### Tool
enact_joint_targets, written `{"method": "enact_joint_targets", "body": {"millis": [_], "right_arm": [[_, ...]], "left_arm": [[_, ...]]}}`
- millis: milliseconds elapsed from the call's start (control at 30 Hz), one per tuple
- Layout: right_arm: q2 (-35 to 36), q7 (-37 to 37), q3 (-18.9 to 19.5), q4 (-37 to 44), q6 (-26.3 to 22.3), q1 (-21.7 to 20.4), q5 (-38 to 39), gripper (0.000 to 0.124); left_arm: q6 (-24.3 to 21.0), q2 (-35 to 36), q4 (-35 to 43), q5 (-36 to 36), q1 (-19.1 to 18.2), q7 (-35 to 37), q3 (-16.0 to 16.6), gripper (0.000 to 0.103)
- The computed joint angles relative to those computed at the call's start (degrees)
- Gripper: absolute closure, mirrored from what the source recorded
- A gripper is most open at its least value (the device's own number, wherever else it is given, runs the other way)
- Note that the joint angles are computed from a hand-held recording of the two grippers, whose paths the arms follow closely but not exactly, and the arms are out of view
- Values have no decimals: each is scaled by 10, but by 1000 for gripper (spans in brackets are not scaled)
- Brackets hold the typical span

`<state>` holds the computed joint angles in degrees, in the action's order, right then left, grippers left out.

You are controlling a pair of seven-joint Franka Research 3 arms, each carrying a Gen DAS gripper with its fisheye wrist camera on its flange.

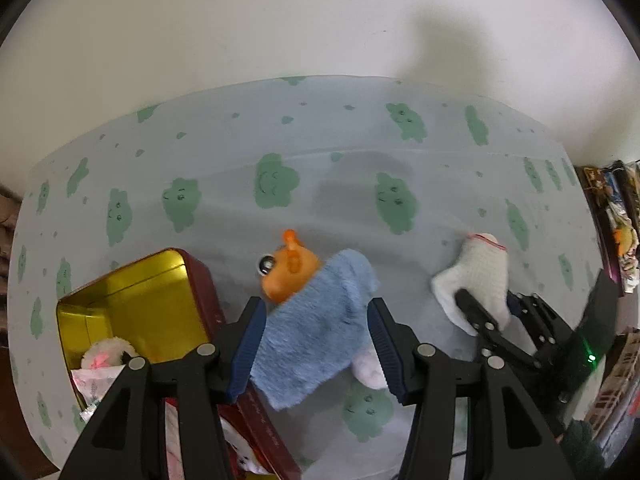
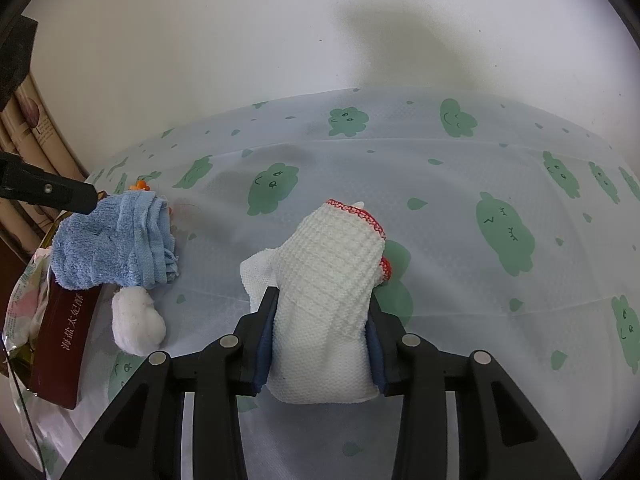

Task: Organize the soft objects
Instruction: 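Grasp the blue towel with the left gripper while the right gripper holds the sock, then carry the blue towel into the tin and release it with the left gripper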

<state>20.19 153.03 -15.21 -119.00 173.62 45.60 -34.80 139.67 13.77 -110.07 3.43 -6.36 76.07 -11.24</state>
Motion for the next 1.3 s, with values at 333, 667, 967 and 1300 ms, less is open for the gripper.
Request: {"method": "enact_joint_targets", "body": {"millis": [333,667,967,1300], "right_arm": [[-1,3,-3,-2,1,5,-3,85],[-1,11,-3,-2,-1,5,-12,85],[-2,15,-1,-2,-1,4,-16,85],[-1,20,2,0,-4,1,-23,85]], "left_arm": [[-10,21,3,14,-3,13,-1,49],[5,13,-12,67,-24,-26,0,84],[18,-12,-34,69,-26,-55,0,88],[50,-68,-78,54,-23,-63,1,88]]}}
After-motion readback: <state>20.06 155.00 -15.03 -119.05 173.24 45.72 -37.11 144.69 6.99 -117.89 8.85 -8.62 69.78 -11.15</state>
